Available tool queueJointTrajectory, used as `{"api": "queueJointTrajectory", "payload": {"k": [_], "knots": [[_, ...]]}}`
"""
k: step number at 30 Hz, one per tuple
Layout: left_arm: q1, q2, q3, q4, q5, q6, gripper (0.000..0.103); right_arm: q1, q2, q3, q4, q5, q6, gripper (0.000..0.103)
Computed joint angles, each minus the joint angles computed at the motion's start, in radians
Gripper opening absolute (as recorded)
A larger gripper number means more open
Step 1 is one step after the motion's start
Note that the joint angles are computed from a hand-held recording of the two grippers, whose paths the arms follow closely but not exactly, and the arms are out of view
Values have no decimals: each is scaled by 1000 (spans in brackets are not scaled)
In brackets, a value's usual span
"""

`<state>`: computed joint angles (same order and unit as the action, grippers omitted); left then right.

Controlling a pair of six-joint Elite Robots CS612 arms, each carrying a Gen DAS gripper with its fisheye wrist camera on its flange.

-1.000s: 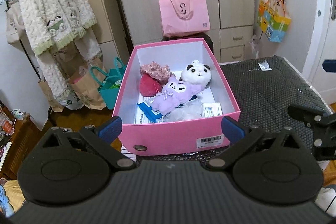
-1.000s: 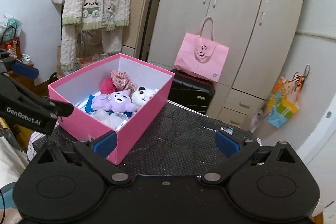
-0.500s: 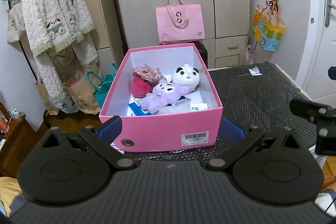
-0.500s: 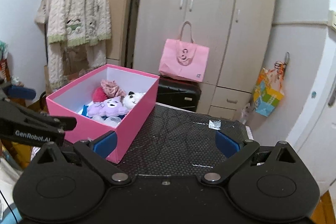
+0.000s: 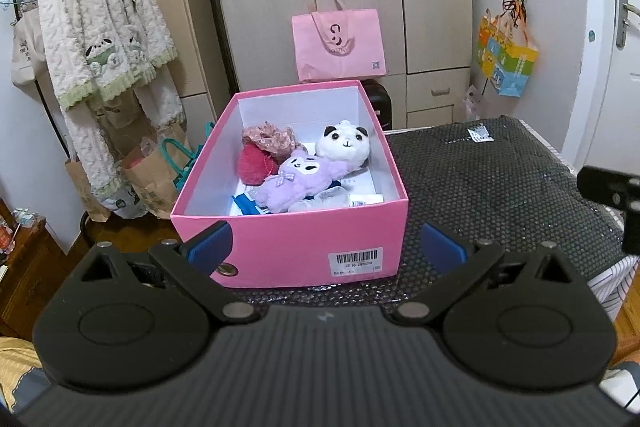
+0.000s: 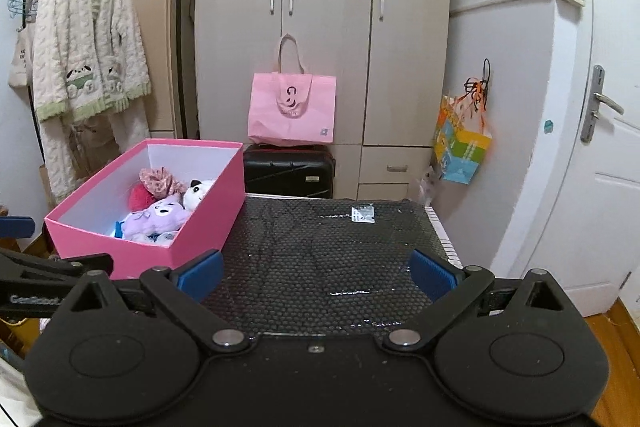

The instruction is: Organize soft objects

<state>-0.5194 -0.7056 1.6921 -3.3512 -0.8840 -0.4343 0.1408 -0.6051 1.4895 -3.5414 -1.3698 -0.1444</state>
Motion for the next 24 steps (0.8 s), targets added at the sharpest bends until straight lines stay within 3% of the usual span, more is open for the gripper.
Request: {"api": "queueJointTrajectory", "payload": {"k": [15,24], "knots": [[-14,35,7,-170,48,57,102,9,8,11,-63,-33,4,101],[-19,50,0,-220,68,78,102,13,23,5,-112,-56,29,101]]}}
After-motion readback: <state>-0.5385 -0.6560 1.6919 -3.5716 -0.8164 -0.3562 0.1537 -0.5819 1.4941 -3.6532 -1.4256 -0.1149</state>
